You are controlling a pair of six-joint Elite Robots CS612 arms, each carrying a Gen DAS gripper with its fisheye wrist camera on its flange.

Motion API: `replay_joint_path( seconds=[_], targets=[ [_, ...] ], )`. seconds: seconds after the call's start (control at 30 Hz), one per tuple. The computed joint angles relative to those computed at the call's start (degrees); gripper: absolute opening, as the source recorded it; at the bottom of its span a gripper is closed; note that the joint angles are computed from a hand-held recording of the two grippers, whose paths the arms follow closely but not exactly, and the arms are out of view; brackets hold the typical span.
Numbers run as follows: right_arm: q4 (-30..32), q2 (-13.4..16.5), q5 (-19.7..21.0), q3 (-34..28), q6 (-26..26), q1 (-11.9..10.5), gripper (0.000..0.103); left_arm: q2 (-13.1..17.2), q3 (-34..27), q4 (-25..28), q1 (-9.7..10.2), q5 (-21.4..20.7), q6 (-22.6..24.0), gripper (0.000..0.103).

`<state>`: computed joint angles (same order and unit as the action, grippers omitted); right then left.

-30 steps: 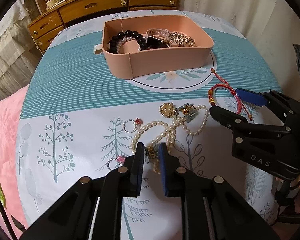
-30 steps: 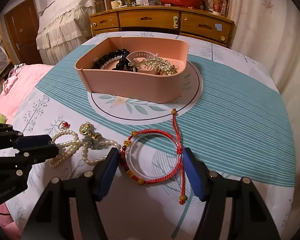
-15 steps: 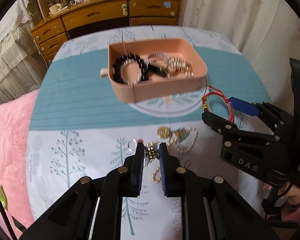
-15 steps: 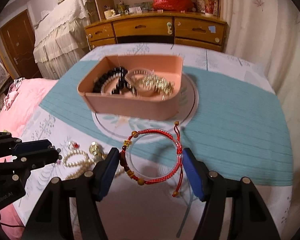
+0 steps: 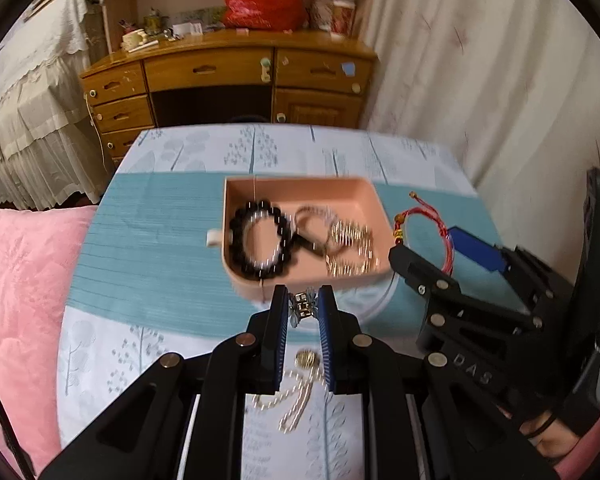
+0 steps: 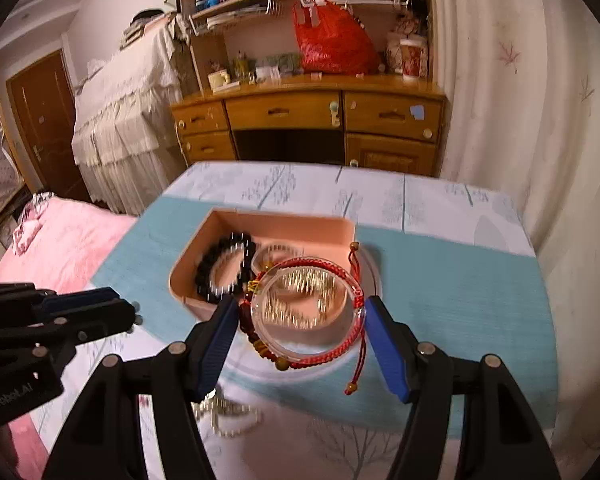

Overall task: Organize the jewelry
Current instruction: 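Carry the red string bracelet into the pink tray and release it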

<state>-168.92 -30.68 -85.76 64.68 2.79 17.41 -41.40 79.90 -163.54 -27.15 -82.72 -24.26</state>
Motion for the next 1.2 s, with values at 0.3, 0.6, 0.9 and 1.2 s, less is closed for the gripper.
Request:
replay_joint_path(
  seconds=[0.3,0.6,0.9,1.2],
  targets=[
    [-1.1,2.9,1.6,-5.4,0.3,-0.3,0.065,3.1,-4.2,-4.6,0.42,3.2,-2.6,0.013],
    [3.6,5.1,4.6,-8.5,1.2,-1.0,0.068,5.3,-8.0,1.6,1.12,3.6,-4.7,0.051],
    [5.4,5.6,7.4,-8.6,4.4,-1.9,0.076,5.3,-7.6,3.5,1.91,3.8,-5.2,0.079],
    [4.6,4.3,9.4,-5.1,13.4,-2.3,0.076,2.8,-2.1,11.4,2.21,2.8,-10.4,0.081]
  ],
)
